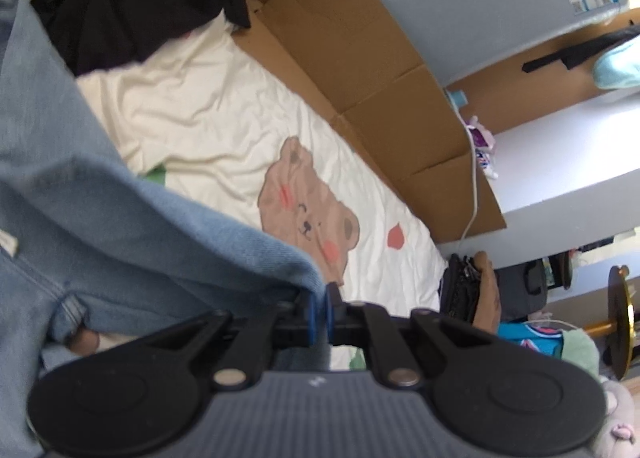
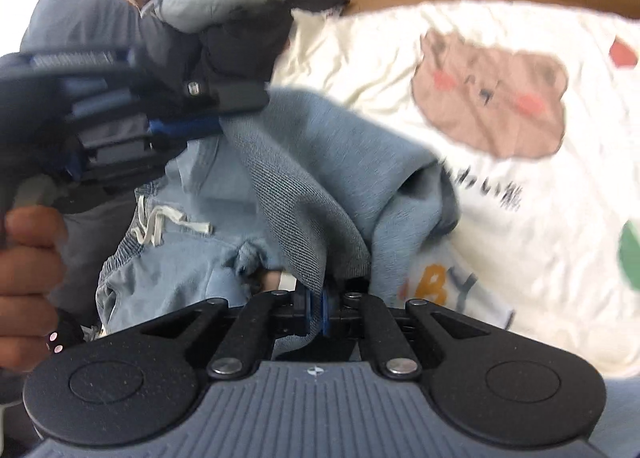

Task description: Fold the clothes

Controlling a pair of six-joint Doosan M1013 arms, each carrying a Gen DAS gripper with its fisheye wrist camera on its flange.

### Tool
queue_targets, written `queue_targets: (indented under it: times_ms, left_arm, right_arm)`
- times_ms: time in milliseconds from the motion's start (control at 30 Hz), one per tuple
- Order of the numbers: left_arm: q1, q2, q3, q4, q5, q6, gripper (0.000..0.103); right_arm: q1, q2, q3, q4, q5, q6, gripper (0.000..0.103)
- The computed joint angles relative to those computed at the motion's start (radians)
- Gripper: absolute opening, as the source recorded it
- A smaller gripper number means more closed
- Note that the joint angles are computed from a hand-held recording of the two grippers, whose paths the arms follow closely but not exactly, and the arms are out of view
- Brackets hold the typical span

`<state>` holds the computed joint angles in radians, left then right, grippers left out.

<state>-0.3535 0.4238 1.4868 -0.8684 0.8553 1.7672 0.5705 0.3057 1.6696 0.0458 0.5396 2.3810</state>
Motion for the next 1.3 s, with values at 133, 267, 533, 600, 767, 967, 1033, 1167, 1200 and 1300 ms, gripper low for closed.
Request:
queue_targets:
  times_ms: [133,267,533,600,767,967,1033,1167,1200,1300]
  left_arm:
    - [0.002,-0.006,0.002,-0.038,-0.011,0.044,0.017]
    - [0.009,-0.034,0.035,-0.089,-0.064,0.095,0.045]
    - [0.023,-0.067,0.075,-0.049,-0.161,0.103,0.049]
    - [0.025,-0.065,0.082,-0.010,-0.187,0.041,0.049]
    - [0.021,-0.050,0.080,0.149,-0.227,-0.140,0.049]
    - [0.018,-0.022,0.046,0.384,-0.212,-0.327,0.049]
    - [0.021,-0.008,0.030,0.444,-0.205,-0.386,0.049]
    - [0.026,0.025,-0.002,0.570,-0.197,-0.505,0.049]
    - [0.028,0.035,-0.012,0.596,-0.196,-0.529,0.049]
    - [0.033,0.068,-0.042,0.668,-0.191,-0.596,0.049]
  right_arm:
    - [-0.014,-0.021,-0.034,-0.088,0.090,0.022,0.004]
    - [-0.041,-0.029,-0.080,-0.139,0.197,-0.009,0.004]
    - [-0.125,0.011,-0.220,-0.103,0.508,-0.273,0.004]
    - [-0.143,0.024,-0.243,-0.103,0.545,-0.302,0.004]
    - [-0.176,0.066,-0.283,-0.107,0.605,-0.392,0.004]
    - [-0.227,0.108,-0.291,-0.078,0.592,-0.469,0.004]
    - [-0.244,0.121,-0.285,-0.076,0.570,-0.472,0.004]
    - [-0.276,0.148,-0.280,-0.071,0.537,-0.482,0.004]
    - [-0.283,0.155,-0.280,-0.073,0.530,-0.485,0.004]
    - [-0.298,0.172,-0.280,-0.067,0.506,-0.495,0.004]
